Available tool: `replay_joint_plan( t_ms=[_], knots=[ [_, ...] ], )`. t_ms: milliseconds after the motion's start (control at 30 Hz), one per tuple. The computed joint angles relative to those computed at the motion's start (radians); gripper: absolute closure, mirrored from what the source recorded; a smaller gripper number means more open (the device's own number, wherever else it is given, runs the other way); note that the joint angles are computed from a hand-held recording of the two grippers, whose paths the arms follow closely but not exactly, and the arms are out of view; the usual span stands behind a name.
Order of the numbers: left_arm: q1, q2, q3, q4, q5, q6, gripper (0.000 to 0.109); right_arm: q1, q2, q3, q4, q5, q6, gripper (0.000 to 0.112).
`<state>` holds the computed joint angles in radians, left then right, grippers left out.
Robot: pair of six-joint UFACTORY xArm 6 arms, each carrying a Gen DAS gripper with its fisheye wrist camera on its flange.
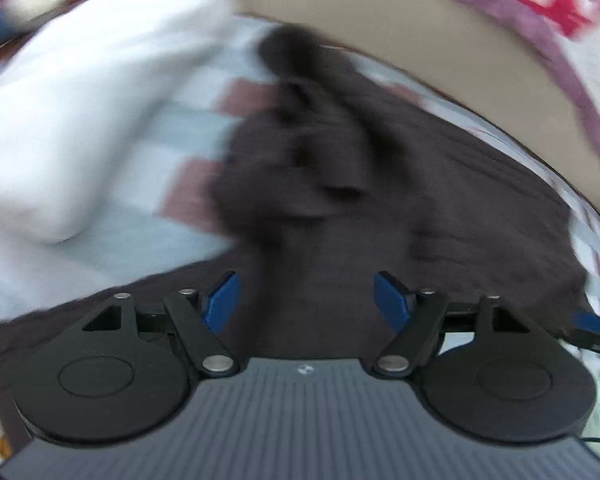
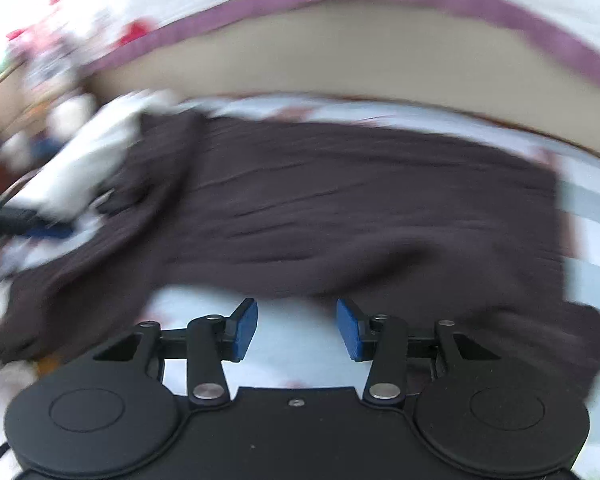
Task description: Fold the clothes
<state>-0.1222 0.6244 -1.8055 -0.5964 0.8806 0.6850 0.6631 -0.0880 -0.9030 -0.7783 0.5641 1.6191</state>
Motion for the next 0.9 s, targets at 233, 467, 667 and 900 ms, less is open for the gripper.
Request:
replay_joint_plan(
  t_ms=[233, 467, 667, 900],
  knots=[
    [-0.106, 0.003, 0.129, 0.284, -0.184, 0.039, 0.050, -0.021, 0.155, -0.103, 0.086, -0.202, -0.190, 0.063],
    [-0.023, -0.038, 0.101, -0.066, -0.055, 0.147, 0.092, -0.051, 0.269, -0.195, 0.012, -0.379, -0.079, 0.060],
    [0.062, 0.001, 0.015, -0.462, 0.304, 0.324, 0.092, -0.028, 0.354, -0.314, 0.157, -0.399, -0.263, 0.040],
    [0.062, 0.004, 0.026, -0.559, 0.432, 0.360, 0.092, 0.010, 0.325, -0.360, -0.166, -0.168, 0.032, 0.054]
  ],
)
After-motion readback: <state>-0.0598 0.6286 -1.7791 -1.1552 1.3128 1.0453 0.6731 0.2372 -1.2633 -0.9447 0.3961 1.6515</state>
